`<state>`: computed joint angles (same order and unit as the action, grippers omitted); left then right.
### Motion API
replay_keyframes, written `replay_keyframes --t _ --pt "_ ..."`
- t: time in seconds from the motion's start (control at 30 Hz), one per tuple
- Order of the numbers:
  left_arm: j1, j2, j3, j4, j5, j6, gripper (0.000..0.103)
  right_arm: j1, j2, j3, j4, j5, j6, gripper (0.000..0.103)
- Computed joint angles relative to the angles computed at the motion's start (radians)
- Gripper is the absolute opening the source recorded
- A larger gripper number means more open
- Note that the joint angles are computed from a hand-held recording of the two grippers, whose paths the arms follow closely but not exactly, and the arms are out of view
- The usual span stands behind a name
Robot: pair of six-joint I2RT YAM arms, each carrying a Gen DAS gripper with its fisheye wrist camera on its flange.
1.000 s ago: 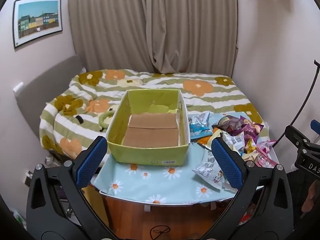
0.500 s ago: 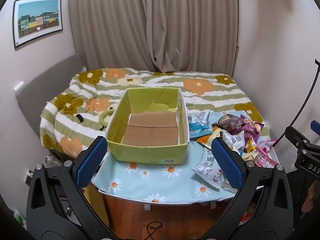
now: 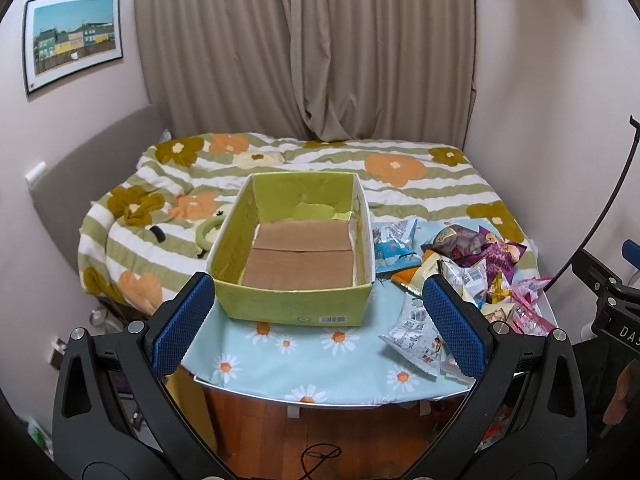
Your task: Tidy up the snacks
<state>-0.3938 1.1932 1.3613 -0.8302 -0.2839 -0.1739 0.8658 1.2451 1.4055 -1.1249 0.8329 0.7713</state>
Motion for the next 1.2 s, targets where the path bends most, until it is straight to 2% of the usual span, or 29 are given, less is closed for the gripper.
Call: replay_keyframes --t 0.3,1.2 --pt "-0.018 0.001 -0.008 0.002 -0.007 -0.001 0.103 0.006 -0.018 -0.043 0.013 0.004 0.013 0.103" --pt "-0.046 0.012 0.011 -0.019 -0.012 -0.012 0.103 0.01 -0.027 -0.043 -0.002 0.004 0.026 0.103"
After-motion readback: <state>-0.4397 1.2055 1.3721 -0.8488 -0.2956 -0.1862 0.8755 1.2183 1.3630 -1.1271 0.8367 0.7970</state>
